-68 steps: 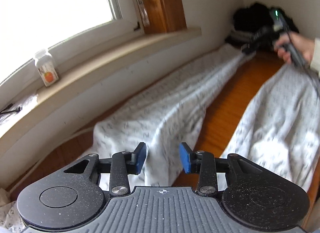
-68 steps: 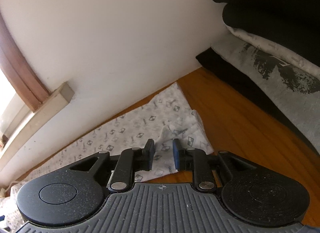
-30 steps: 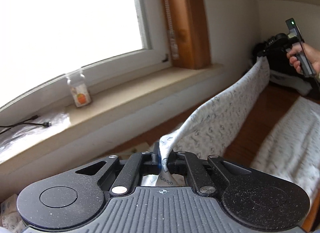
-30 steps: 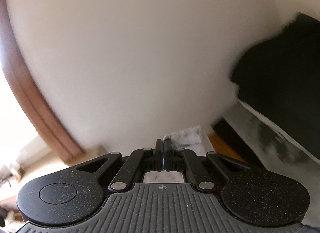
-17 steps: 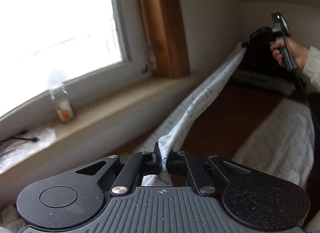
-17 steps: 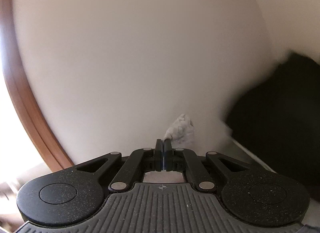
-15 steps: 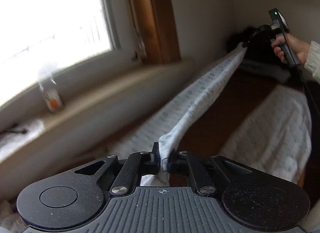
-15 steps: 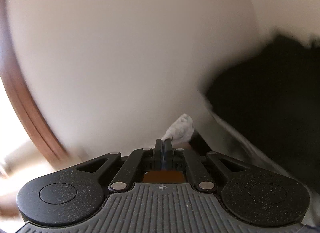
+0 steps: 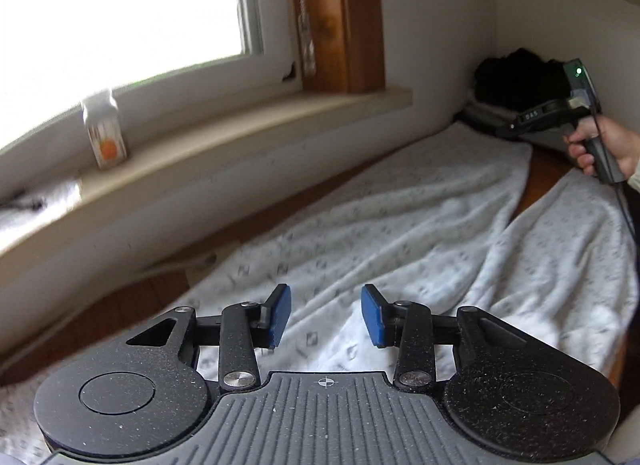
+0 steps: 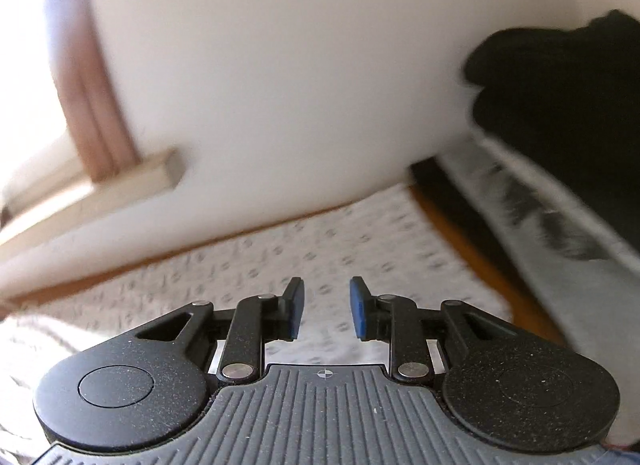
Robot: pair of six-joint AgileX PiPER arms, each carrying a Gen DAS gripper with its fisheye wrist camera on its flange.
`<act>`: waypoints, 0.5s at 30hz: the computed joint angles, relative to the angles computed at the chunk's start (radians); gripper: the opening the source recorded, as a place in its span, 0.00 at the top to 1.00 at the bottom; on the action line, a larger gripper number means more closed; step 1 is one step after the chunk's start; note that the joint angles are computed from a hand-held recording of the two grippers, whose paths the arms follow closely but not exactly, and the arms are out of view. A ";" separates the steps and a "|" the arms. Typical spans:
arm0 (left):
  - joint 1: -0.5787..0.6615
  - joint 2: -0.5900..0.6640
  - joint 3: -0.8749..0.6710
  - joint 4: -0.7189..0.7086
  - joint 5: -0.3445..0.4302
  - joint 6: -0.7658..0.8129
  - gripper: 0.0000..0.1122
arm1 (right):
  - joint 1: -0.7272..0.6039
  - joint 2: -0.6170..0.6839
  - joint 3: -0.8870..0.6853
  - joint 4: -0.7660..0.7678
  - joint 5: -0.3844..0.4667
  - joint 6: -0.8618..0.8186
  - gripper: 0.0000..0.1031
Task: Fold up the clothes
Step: 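Open both tools and release the sheet onto the desk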
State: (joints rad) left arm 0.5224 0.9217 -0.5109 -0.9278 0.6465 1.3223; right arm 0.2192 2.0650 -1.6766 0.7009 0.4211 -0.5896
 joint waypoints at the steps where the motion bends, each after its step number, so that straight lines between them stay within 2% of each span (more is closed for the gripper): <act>1: 0.008 0.027 0.008 -0.027 0.005 0.028 0.64 | 0.011 0.015 -0.018 -0.015 0.020 0.005 0.74; 3: 0.015 0.058 0.018 -0.036 0.023 0.056 0.67 | 0.036 0.039 -0.042 -0.053 0.040 0.016 0.74; 4: 0.017 0.073 0.022 -0.036 0.031 0.066 0.70 | 0.052 0.044 -0.040 -0.088 0.028 0.027 0.74; 7: 0.032 0.061 0.046 0.007 0.037 0.073 0.71 | 0.072 0.012 0.039 -0.088 -0.030 -0.025 0.72; 11: 0.246 0.041 0.074 -0.040 0.223 0.242 0.71 | 0.061 -0.028 0.161 0.080 -0.156 -0.218 0.72; 13: 0.332 0.039 0.078 -0.045 0.291 0.299 0.71 | 0.039 -0.032 0.172 0.188 -0.138 -0.305 0.71; 15: 0.362 0.027 0.082 -0.037 0.316 0.304 0.71 | 0.026 -0.040 0.184 0.244 -0.119 -0.359 0.69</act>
State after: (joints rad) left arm 0.8840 0.9485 -0.4294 -0.9643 0.9628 1.6268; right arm 0.2452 2.0249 -1.4930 0.9446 0.3022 -0.9485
